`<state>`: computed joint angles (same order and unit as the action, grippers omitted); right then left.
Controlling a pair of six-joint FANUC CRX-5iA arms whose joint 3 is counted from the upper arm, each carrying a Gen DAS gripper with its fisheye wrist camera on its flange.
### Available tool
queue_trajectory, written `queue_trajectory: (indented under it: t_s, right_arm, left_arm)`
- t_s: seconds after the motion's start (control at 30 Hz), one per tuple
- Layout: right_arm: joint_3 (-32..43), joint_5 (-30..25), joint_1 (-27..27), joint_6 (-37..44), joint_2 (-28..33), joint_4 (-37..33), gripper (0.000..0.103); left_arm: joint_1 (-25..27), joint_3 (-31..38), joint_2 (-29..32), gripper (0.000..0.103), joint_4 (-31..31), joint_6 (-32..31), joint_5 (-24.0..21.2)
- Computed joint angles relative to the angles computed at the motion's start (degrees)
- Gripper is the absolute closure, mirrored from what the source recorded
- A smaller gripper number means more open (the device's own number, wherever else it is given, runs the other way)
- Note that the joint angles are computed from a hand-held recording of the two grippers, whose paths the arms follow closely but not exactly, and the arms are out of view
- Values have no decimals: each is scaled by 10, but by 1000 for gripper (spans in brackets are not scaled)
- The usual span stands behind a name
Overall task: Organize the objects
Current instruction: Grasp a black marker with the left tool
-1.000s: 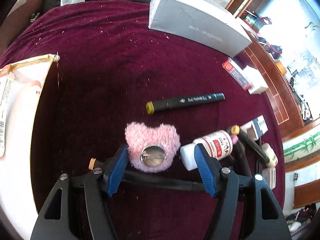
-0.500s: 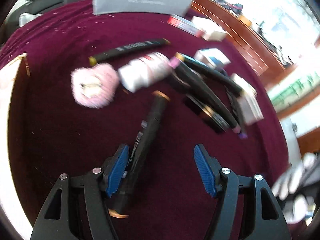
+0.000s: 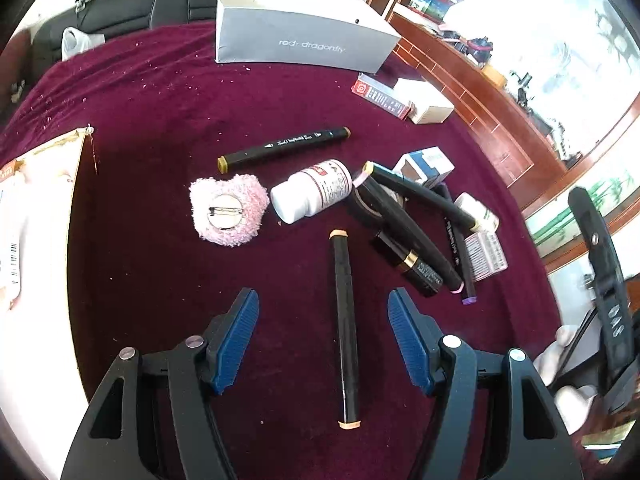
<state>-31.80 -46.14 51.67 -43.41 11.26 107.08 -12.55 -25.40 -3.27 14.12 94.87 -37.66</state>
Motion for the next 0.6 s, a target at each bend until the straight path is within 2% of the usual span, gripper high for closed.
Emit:
queue_trajectory:
  t_s: [0.1,0.2,0.3,0.4,0.5,0.53,0.57,0.6]
  right_arm:
    - [-3,49,-18,-16,-8,-16,0]
    - [-6,85,-32,-26,-14,-28,0]
    - [-13,115,-45,-43,-24,-24,0]
    - [-16,143,-56,-52,-33,-20,0]
    - [-14,198,-76,-54,-41,3,0]
    - [-12,241,-94,-67,-45,36,0]
    - [-8,268,-106,-78,-45,58,0]
    - [2,325,-131,-99,-45,103,0]
  left_arm:
    - [-33,35,20,42,-77,68,-9]
    - [-55,60,45,42,-110,101,-11]
    - [-96,115,79,42,-219,187,-44]
    - [-130,147,99,42,-297,248,-65]
    - [-143,151,105,44,-322,267,-69]
    - [-143,151,108,60,-320,267,-75]
    - [-136,144,107,68,-304,254,-73]
    - [-133,133,97,83,-302,254,-62]
